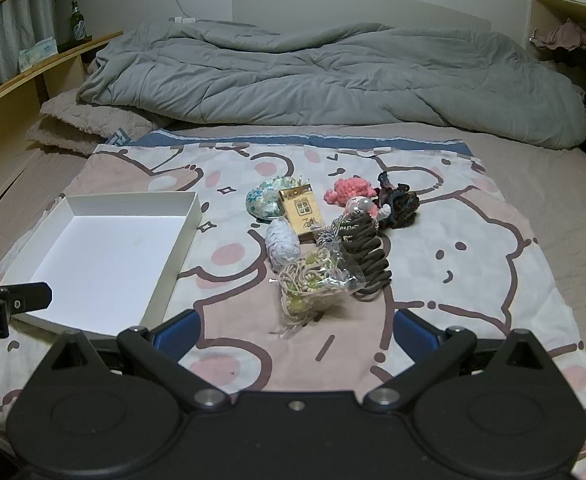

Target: Organize objects

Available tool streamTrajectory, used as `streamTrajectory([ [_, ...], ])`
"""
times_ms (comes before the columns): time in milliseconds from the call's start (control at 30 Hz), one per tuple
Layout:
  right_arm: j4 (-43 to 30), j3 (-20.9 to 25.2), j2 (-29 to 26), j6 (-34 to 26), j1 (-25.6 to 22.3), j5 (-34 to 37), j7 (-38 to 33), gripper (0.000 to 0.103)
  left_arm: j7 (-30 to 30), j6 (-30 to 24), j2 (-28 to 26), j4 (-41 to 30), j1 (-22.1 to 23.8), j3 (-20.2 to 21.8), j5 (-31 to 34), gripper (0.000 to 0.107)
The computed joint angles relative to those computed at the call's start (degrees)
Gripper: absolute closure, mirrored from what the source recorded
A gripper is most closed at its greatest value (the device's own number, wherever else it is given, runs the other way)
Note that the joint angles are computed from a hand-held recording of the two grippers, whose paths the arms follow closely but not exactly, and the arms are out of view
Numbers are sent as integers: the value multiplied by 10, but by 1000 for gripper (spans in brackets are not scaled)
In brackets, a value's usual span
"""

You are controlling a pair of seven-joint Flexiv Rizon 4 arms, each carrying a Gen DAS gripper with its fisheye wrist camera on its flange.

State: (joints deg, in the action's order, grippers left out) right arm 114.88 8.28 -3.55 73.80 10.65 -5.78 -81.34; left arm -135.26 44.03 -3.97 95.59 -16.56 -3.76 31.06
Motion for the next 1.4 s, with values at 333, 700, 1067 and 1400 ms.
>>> streamTrajectory([
  [333, 8, 0, 0, 7, 1, -4, 5, 0, 0, -1, -1, -1, -1, 0, 1, 4],
  [700, 7, 0, -1, 4, 0, -3, 5, 0, 0, -1, -1, -1, -1, 0, 2, 4],
  [1067, 5, 0, 1, -3, 0, 1, 3, 0, 0, -1, -1, -1, -1, 0, 2, 4],
  [1400, 1, 0, 0, -8, 1, 4, 1, 0, 0, -1, -2, -1, -1, 0, 2, 4],
])
